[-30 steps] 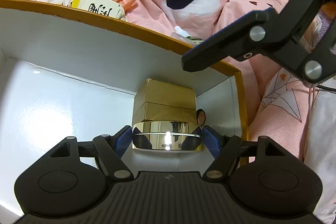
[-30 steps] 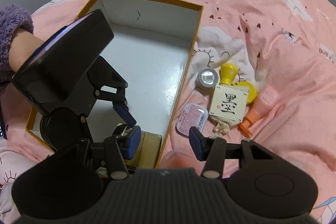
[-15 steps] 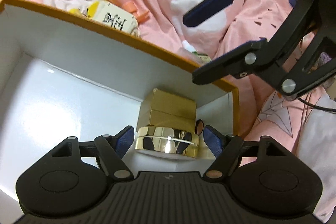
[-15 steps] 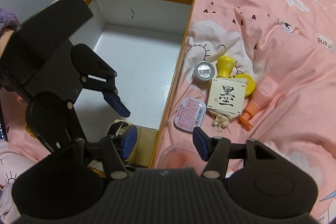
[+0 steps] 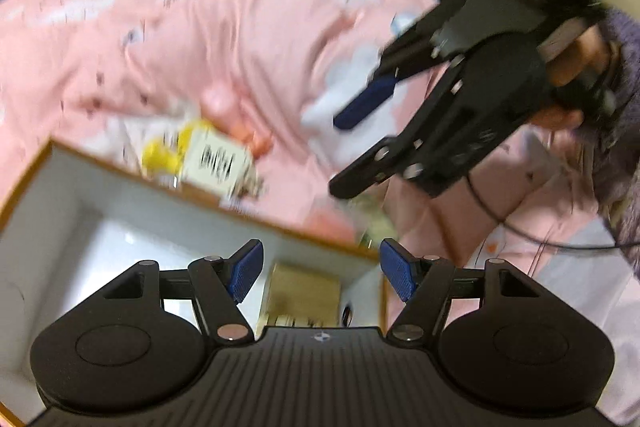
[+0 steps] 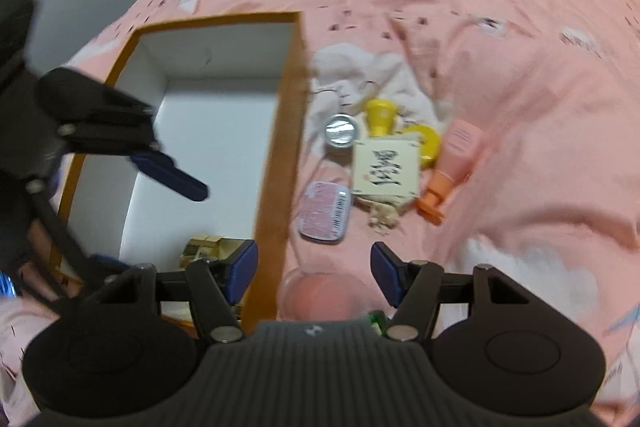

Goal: Organize rigid objects
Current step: 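Grasp the clear pink cup with the left tool while the right tool grasps the green spray bottle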

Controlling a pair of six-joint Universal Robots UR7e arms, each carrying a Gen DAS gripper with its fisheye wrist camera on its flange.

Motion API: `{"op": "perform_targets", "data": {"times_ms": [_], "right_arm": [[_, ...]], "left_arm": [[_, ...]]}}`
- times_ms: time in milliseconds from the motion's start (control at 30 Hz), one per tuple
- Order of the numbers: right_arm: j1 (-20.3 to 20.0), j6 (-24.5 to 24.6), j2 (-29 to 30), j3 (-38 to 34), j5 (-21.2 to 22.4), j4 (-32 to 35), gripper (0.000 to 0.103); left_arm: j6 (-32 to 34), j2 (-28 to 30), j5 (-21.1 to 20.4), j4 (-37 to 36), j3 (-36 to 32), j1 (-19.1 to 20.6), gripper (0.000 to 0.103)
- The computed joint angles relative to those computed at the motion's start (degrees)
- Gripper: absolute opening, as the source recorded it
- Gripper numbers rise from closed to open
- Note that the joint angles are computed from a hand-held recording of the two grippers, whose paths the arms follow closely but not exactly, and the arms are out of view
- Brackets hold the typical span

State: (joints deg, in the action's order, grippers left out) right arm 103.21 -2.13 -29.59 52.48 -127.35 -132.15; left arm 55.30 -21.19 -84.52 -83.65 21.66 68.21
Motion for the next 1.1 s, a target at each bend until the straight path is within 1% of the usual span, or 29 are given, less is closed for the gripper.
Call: {"op": "perform_targets", "data": {"times_ms": [67,133,200,267,300,333,400,467,633,767,900,967,1033,1100], "right_arm": [[-0.6,2.2,-2.4,4.4,0.2,-3.9,0.061],[-1.2,4.5,-4.5,8.6,0.3,-7.7,0.06],[-1.8,6.9,-6.2,12.2,0.5,-10.6,0.056],[-2.7,9.6,-8.0,15.8,1.4,-12.8,0.047],[-3.2,11.0,-8.8,17.4,2.0,-13.9,0.045],[-3.8,12.5,-9.5,19.1,2.8,-14.9,0.043],[-4.6,14.5,-10.6,22.0,4.1,-17.2,0.043],[-5.4,15.9,-11.5,24.6,5.2,-19.8,0.043],[-7.3,19.5,-12.2,27.8,8.3,-23.3,0.043],[-8.9,21.5,-12.3,28.7,11.6,-24.5,0.043],[-9.9,22.6,-12.4,29.5,13.3,-25.5,0.043],[-10.3,23.4,-12.6,29.8,14.0,-25.8,0.043],[-10.8,24.3,-12.6,29.9,14.6,-25.7,0.044],[-11.2,25.2,-12.7,30.0,15.2,-25.5,0.045]], "left_arm": [[0.9,-2.8,-0.9,-4.2,6.1,-0.7,0.079],[2.8,-5.1,-0.1,-8.1,12.3,-1.7,0.079],[5.3,-6.3,1.0,-10.2,16.3,-2.6,0.082],[7.1,-6.5,2.9,-12.2,18.9,-3.4,0.085],[7.7,-6.3,4.0,-12.9,19.8,-3.8,0.086],[8.0,-6.0,5.0,-13.4,20.3,-4.0,0.089],[8.0,-5.3,7.6,-15.2,21.3,-4.6,0.089],[7.8,-4.3,9.5,-15.5,21.2,-5.0,0.089],[7.8,-2.8,13.8,-15.9,21.6,-5.7,0.089],[8.8,-2.3,17.5,-17.7,23.2,-6.3,0.089],[8.9,-1.2,21.1,-18.8,23.4,-6.6,0.089],[8.1,-0.5,22.4,-19.0,22.9,-6.7,0.089],[7.5,0.4,22.7,-17.8,21.6,-6.8,0.088],[7.1,1.0,23.1,-17.4,21.0,-6.8,0.085]]}}
